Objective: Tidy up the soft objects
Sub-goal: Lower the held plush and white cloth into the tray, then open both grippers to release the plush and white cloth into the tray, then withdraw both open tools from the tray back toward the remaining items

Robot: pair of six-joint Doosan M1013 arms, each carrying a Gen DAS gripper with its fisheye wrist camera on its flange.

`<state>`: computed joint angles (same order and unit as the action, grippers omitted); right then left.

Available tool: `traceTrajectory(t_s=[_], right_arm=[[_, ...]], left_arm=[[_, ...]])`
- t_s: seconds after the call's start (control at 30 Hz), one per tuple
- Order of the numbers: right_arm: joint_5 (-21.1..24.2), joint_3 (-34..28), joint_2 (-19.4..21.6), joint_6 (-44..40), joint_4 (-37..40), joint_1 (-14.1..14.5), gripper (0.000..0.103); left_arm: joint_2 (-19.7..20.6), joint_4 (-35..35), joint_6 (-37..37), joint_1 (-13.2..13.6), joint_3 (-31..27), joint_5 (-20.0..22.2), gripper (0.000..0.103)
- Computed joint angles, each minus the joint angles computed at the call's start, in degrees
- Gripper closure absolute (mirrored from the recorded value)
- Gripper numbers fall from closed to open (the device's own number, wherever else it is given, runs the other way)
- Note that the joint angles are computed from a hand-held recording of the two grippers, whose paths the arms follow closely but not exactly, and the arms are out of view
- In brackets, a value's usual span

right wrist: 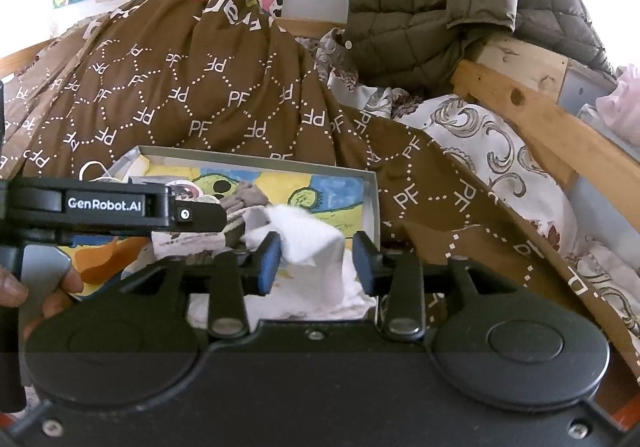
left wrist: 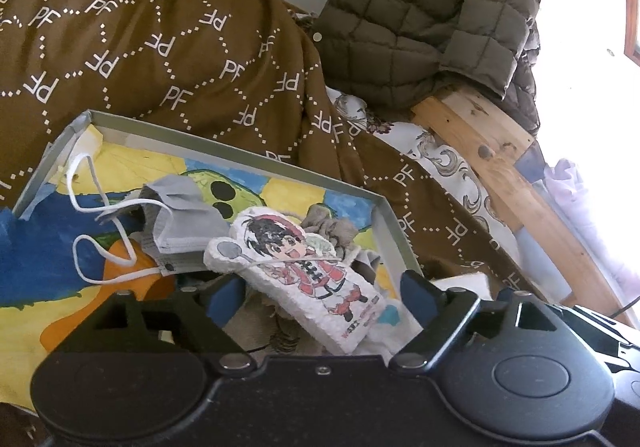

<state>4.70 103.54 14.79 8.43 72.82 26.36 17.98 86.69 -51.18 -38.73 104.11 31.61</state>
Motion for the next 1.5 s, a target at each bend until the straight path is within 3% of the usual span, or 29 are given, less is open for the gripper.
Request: traceTrajectory(t_s=[0.43, 0.53, 0.8, 0.9, 0.97, 1.23, 1.4, 1.5], right_arm=[[0.4, 0.9, -1.2, -6.1, 5.8, -0.4, 0.05], [0.6, 1.3, -1.7, -11.8, 11.3, -0.6, 0.044], [1.5, 2.4, -3.1, -17.6, 17.0, -1.3, 0.034], [2.0, 3.0, -3.8, -21.4, 20.7, -1.5, 0.024], [2.3, 3.3, -4.2, -23.3, 22.5, -1.6, 0.023], [2.8, 4.6, -6.1, -27.0, 26.1, -1.9, 0.011], [4.1, 5.2, -7.0, -25.2, 25.3, -2.5, 0.001], [4.6, 5.3, -7.3, -21.8, 22.6, -2.8, 0.001]], left_arm=[[-1.0, 0.3, 0.0, -1.4, 1.1, 3.8, 0.003], [-1.3, 0.2, 0.1, -1.8, 1.5, 5.1, 0.002], [-2.3, -1.7, 3.0, -3.2, 2.1, 8.2, 0.001], [-2.7, -2.9, 3.8, -3.6, 2.3, 8.7, 0.001], [-2.8, -3.2, 4.0, -3.8, 2.3, 9.1, 0.001], [-3.5, -4.2, 4.9, -5.3, 2.8, 12.7, 0.001], [-3.4, -5.5, 6.7, -6.2, 2.8, 16.3, 0.001], [-3.1, -5.9, 8.7, -7.1, 2.6, 19.1, 0.001]])
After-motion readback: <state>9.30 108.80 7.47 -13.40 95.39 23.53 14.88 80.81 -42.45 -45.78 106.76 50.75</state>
